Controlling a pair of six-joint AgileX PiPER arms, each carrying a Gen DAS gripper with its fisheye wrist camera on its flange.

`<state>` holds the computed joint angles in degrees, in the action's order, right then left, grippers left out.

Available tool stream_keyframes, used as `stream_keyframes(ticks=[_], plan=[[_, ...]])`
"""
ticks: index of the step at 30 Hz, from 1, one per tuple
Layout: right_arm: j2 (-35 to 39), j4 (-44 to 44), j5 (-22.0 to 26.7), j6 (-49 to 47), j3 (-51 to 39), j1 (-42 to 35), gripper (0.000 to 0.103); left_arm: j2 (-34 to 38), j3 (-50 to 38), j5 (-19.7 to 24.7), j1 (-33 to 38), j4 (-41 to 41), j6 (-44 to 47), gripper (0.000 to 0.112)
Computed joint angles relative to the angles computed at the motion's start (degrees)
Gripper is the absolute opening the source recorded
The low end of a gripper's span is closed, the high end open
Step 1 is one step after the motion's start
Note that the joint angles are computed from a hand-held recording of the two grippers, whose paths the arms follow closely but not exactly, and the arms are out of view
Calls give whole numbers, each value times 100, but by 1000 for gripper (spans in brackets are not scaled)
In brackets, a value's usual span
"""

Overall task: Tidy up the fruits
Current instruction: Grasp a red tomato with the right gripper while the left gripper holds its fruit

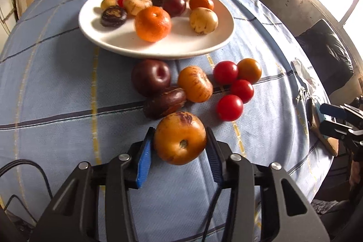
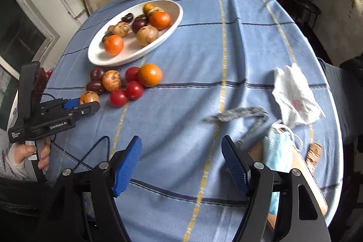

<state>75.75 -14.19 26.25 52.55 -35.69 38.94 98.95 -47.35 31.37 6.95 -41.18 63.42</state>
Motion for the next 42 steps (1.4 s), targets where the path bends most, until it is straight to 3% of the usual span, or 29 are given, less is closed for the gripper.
stream_keyframes(ticks=[5,7,9,11,19,25,29,42], plan=[[820,573,-441,-993,-667,149,72,-230,43,112,451,262,59,43],[1173,830,-603,-1465,-979,209,65,-280,33,137,673,351,72,43],[1543,1258,-611,-2051,-1329,214,53,-303,0,187,884,425,91,43],[1801,1416,-605,-2307,-1595,226,48,-311,-38,228,1099,478,141,43],[2484,1795,-536,-2962,-2227,101,38,-196,-277,405,1649,576,225,43],[2677,1373,-581,-2747,-2375,45,33,-115,-338,429,1730,590,218,43],[2887,507,-383,-2288,-2655,174,31,-83,-364,441,1690,607,200,43],[3315,-187,150,-3003,-3260,391,31,-41,-424,556,1676,529,261,43]])
